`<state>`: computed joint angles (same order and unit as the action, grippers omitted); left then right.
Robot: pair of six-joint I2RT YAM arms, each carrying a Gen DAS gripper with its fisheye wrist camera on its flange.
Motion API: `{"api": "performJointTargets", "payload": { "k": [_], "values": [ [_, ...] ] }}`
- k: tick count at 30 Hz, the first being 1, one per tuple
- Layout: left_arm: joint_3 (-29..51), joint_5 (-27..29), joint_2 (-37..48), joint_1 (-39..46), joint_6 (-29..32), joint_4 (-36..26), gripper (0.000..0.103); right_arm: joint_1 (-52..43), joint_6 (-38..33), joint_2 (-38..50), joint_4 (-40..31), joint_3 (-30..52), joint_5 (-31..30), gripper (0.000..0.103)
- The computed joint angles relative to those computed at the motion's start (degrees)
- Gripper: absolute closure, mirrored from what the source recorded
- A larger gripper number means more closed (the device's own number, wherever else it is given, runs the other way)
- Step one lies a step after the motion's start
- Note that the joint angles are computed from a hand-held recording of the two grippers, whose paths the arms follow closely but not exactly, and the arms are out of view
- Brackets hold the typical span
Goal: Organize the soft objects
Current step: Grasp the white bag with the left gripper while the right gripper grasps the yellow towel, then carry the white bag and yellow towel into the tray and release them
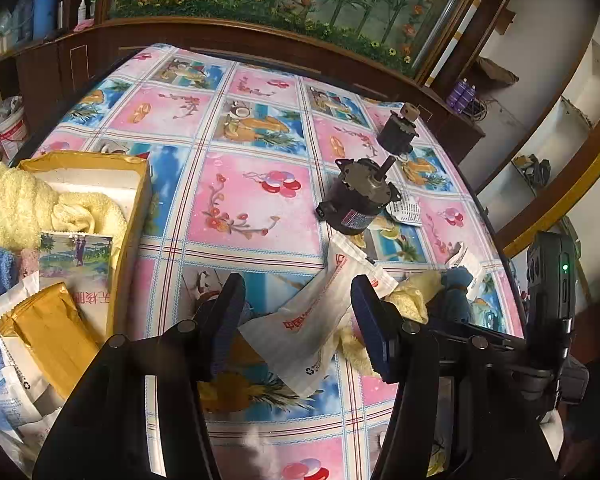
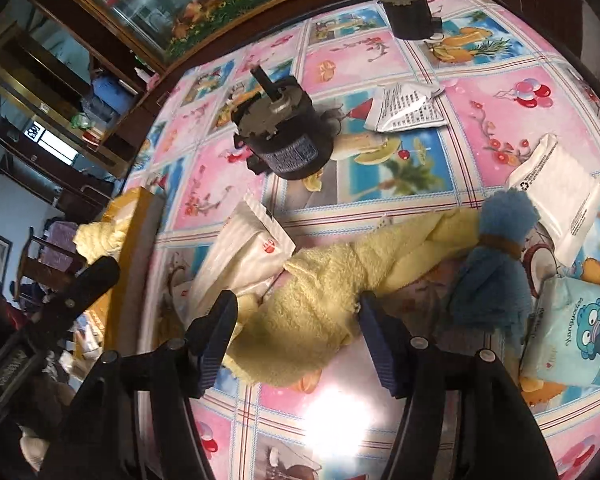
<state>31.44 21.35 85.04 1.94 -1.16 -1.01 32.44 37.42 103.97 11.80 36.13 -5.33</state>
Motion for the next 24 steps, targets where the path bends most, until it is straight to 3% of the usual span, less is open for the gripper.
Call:
{"api": "performJointTargets", "payload": {
  "k": [2,5,12,21,22,23,24],
  "values": [
    [0.16,-2.27,1.49,-1.88,1.0,0.9,0.048,1.96,-1.45,0.47,1.1,0.06,2.64,0.041],
    [0.76,-5.54,4.64,-4.62,2.04,2.59,0.048,1.34,-4.1,-0.53,3.61,-2.32,1.25,0.058],
    [3.35,-12.06,14.07,-12.48,4.51,9.27,0.048,-2.55,-8.61,-8.35,5.53,-12.29,0.31,0.059],
    [4.54,-23.35,20.95,-22.93,6.74,15.3,0.044,-3.56,-8.35,-9.93,9.35,-16.04,-0.29,0.058],
    [4.96,-22.87,20.81,-22.97,6.31,13.89,0.047,-3.01,-8.28,-10.0,9.33,-15.98,0.33,0.058],
    [5.05,-20.28,19.94,-21.79,5.51,12.48,0.058,-2.47,-8.29,-10.21,9.24,-16.03,0.73,0.059],
    [4.82,-18.64,18.95,-20.81,4.76,11.7,0.058,-2.01,-8.17,-10.46,9.41,-16.22,0.92,0.059]
  ]
}}
